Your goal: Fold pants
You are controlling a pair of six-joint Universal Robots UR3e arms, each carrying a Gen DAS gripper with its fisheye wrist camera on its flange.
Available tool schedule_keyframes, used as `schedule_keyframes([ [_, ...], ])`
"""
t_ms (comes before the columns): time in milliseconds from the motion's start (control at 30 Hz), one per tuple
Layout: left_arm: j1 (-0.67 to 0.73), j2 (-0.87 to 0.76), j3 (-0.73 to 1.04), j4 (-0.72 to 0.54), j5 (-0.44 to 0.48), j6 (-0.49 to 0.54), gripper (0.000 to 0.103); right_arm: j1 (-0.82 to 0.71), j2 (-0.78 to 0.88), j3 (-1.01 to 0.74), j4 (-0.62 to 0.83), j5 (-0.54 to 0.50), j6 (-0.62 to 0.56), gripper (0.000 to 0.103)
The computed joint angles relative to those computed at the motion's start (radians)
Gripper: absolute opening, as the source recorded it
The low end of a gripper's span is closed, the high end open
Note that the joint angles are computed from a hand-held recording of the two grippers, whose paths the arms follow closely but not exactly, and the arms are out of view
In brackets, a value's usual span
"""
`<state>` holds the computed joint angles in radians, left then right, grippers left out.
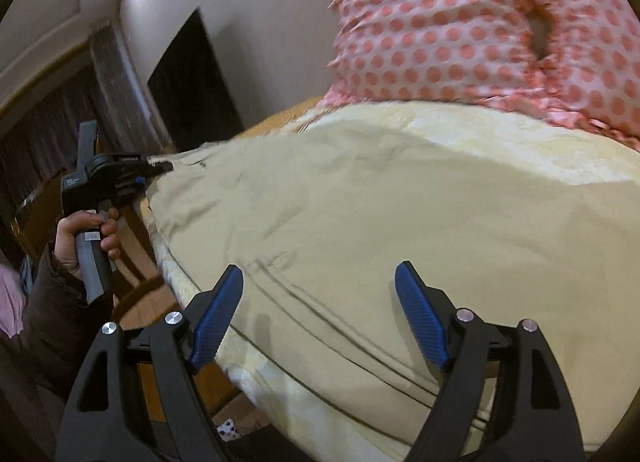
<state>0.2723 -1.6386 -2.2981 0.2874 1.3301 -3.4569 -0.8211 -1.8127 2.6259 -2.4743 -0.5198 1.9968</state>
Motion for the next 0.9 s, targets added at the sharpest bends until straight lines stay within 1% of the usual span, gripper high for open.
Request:
schedule_keyframes([
  [67, -0.13, -0.025, 0.123, -0.046, 0.049, 0.047, 0.008, -0.15, -0.156, -0.018, 0.356, 0.05, -0.181, 0.08],
  [100, -0.224, -0.058, 0.208, -0.066, 0.079, 0.089, 0.008, -0.223, -0.21, -0.038, 0.515, 0.067, -0.261, 0.08],
  [133, -0.303, -0.092, 0.275, -0.078, 0.096, 0.126, 0.008, -0.32, -0.258, -0.072, 0.714, 0.082, -0.364, 0.08],
  [167, -0.369, -0.124, 0.33, -0.084, 0.092, 0.161, 0.008, -0.383, -0.278, -0.096, 0.829, 0.088, -0.421, 0.08],
  [233, -0.488, -0.186, 0.426, -0.114, 0.001, 0.236, 0.008, -0.532, -0.263, -0.168, 1.048, 0.088, -0.528, 0.081],
  [267, -0.552, -0.226, 0.471, -0.146, -0.062, 0.276, 0.008, -0.584, -0.239, -0.199, 1.119, 0.085, -0.562, 0.081],
  [333, -0.646, -0.3, 0.523, -0.201, -0.111, 0.352, 0.008, -0.684, -0.167, -0.263, 1.23, 0.077, -0.607, 0.081],
  [367, -0.679, -0.331, 0.536, -0.22, -0.121, 0.384, 0.008, -0.713, -0.134, -0.285, 1.26, 0.073, -0.618, 0.081],
  [400, -0.719, -0.372, 0.552, -0.251, -0.121, 0.421, 0.008, -0.739, -0.093, -0.308, 1.277, 0.07, -0.623, 0.081],
  [467, -0.761, -0.427, 0.571, -0.306, -0.108, 0.456, 0.008, -0.762, 0.025, -0.373, 1.302, 0.06, -0.608, 0.081],
  [533, -0.769, -0.459, 0.568, -0.352, -0.127, 0.479, 0.008, -0.72, 0.143, -0.435, 1.235, 0.061, -0.508, 0.082],
  [567, -0.773, -0.457, 0.536, -0.323, -0.123, 0.477, 0.008, -0.703, 0.178, -0.458, 1.215, 0.057, -0.468, 0.082],
  [633, -0.777, -0.431, 0.47, -0.26, -0.103, 0.507, 0.009, -0.653, 0.248, -0.497, 1.146, 0.051, -0.374, 0.082],
  [667, -0.768, -0.415, 0.452, -0.256, -0.116, 0.514, 0.013, -0.621, 0.27, -0.511, 1.101, 0.051, -0.322, 0.082],
  [733, -0.698, -0.328, 0.38, -0.311, -0.23, 0.521, 0.022, -0.558, 0.304, -0.525, 0.995, 0.044, -0.218, 0.081],
  [767, -0.65, -0.283, 0.342, -0.324, -0.291, 0.518, 0.037, -0.52, 0.315, -0.52, 0.905, 0.033, -0.144, 0.081],
  [800, -0.626, -0.262, 0.323, -0.307, -0.312, 0.498, 0.046, -0.487, 0.322, -0.508, 0.812, 0.02, -0.077, 0.077],
  [833, -0.583, -0.222, 0.276, -0.263, -0.323, 0.472, 0.059, -0.453, 0.321, -0.487, 0.685, 0.0, 0.005, 0.073],
  [867, -0.537, -0.19, 0.241, -0.228, -0.321, 0.445, 0.065, -0.432, 0.305, -0.453, 0.566, -0.018, 0.063, 0.072],
  [900, -0.488, -0.17, 0.235, -0.219, -0.29, 0.407, 0.066, -0.413, 0.305, -0.44, 0.499, -0.034, 0.093, 0.067],
])
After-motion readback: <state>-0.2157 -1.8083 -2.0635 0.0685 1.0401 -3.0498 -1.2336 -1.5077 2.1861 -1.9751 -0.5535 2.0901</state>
